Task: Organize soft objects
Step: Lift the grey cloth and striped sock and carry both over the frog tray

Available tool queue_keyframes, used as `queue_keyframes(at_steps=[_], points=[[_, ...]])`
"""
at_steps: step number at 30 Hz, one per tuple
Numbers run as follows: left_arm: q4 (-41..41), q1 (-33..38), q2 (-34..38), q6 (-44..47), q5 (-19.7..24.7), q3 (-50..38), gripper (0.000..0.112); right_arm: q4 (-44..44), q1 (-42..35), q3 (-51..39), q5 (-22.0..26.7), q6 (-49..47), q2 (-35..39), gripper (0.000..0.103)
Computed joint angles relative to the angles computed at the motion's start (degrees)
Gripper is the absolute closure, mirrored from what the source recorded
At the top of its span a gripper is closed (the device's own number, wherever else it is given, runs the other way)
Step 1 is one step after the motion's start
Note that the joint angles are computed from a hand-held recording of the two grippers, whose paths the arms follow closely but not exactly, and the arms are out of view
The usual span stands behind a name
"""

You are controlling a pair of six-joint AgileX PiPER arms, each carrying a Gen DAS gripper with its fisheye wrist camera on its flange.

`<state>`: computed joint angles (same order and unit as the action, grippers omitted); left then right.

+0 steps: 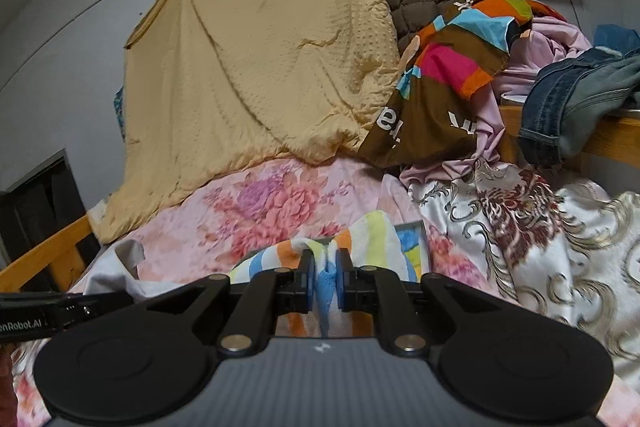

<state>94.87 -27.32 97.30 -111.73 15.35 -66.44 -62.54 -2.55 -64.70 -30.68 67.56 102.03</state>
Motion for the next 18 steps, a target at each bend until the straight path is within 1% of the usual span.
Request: queue_keyframes(at_steps=[2, 3, 7, 11, 14, 16, 18], points=[[-0.87, 1.57, 3.42, 1.34, -0.63, -3.73, 0.104, 0.30, 0.99, -4.63, 1.36, 1.33, 3.76, 0.091], [-2.67, 2.29, 5.40, 3.38, -0.84, -6.10, 0.104, 0.15, 1.41, -7.09, 2.11, 2.27, 5.71, 0.091], [-14.37, 5.06, 13.52, 15.03, -1.77, -16.08, 0.104, -2.24, 2.25, -15.68, 4.43, 7.83, 12.69, 0.091], [-30.47, 6.64, 21.16, 30.71, -1.37, -25.55, 0.104, -10.91, 2.23, -23.99, 5.99, 18.19, 19.24, 0.091], [-43.60, 7.19, 27.09, 43.20, 0.77, -33.57, 0.104, -19.74, 2.06, -29.29, 6.61, 27.72, 23.27, 0.091], [-50.31, 7.42, 30.41, 49.38, 2.22, -38.17, 0.104, -25.84, 1.84, -32.50, 6.45, 34.27, 25.67, 0.091], [-55.32, 7.38, 33.39, 54.45, 4.12, -42.45, 0.104, -31.47, 1.48, -35.68, 5.50, 40.90, 27.96, 0.091]])
